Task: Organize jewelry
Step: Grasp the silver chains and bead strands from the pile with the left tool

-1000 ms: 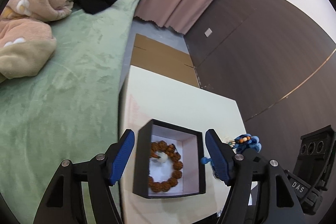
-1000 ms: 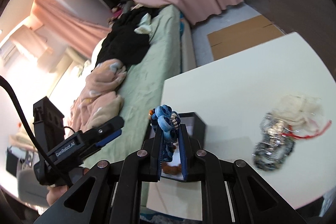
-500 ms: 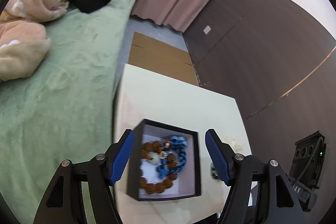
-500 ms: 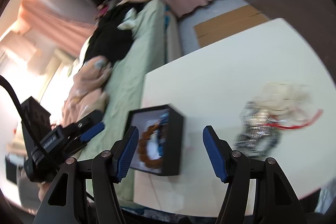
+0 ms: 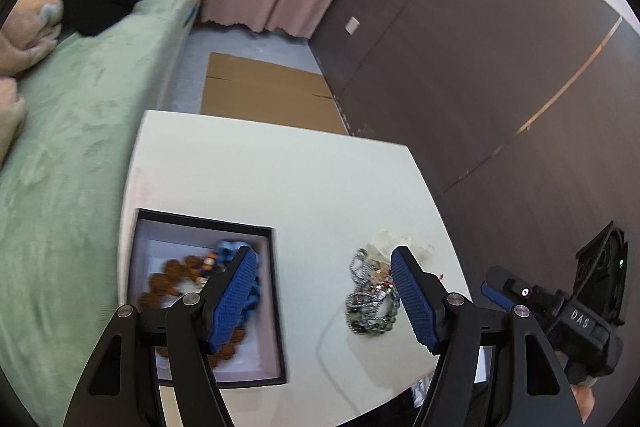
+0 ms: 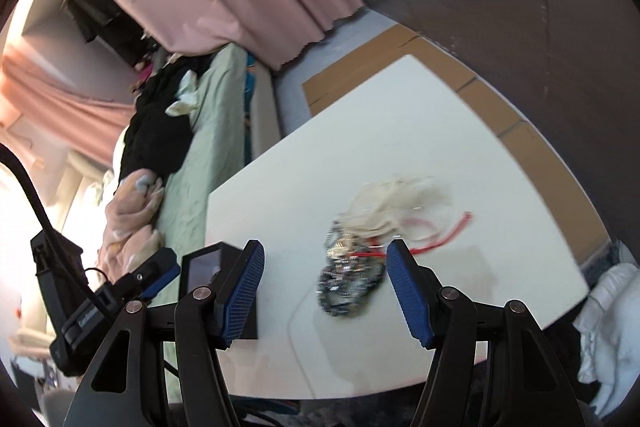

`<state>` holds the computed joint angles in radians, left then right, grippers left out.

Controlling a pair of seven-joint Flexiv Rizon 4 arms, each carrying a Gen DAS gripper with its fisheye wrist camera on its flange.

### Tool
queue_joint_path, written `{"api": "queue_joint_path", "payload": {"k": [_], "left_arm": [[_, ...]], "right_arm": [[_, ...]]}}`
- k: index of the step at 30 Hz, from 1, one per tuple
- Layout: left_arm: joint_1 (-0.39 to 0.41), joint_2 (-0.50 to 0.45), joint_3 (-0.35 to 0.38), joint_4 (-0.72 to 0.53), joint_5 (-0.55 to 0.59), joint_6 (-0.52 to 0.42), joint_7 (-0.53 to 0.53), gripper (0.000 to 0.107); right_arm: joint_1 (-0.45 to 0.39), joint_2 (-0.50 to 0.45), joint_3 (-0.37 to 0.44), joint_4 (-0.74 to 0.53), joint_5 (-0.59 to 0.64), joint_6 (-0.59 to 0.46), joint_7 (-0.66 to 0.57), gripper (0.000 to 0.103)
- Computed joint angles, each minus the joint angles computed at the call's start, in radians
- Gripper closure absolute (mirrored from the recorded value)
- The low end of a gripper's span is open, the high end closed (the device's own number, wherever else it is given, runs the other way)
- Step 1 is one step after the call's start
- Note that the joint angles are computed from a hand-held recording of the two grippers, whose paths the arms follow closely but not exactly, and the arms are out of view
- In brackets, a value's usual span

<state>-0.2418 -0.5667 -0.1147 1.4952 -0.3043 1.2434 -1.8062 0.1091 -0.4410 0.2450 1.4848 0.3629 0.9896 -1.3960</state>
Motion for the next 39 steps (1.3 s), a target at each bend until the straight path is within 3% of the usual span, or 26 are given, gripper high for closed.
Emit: {"api": "queue_joint_path", "payload": {"k": [7,13,27,31,35,39], "left_arm": [[-0.056,-0.068,0.027,-0.108,0.061,-0.077,-0.012,0.038],[-0.092,-0.119,0.043,-0.191,0.116,-0.196,-0.004,0.059],[-0.151,-0.229,0.085,-0.348,0.221,-0.323,-0.048,0.062],[-0.168,-0.233,0.094,-0.370,0.252,-0.388,-0.045,0.062],[-0.194,-0.240,0.130,-0.391,0.306,-0.412,-0.088,0.062],[-0.188,-0.228,0.116,-0.376,0.315,-0.400,-0.091,0.065]], "right_arm": [[-0.034,0.010,-0.018,0.015,0.017,-0.019,0.031,0.039],[-0.066,0.014,-0.022,0.019,0.051,-0.055,0.043,0.039],[-0.114,0.000,-0.012,-0.015,0.159,-0.136,-0.031,0.039],[-0.125,-0.004,-0.009,-0.025,0.188,-0.162,-0.051,0.039],[-0.129,-0.003,-0.012,-0.026,0.204,-0.168,-0.062,0.039],[-0.130,-0.001,-0.013,-0.027,0.216,-0.170,-0.074,0.039]]}}
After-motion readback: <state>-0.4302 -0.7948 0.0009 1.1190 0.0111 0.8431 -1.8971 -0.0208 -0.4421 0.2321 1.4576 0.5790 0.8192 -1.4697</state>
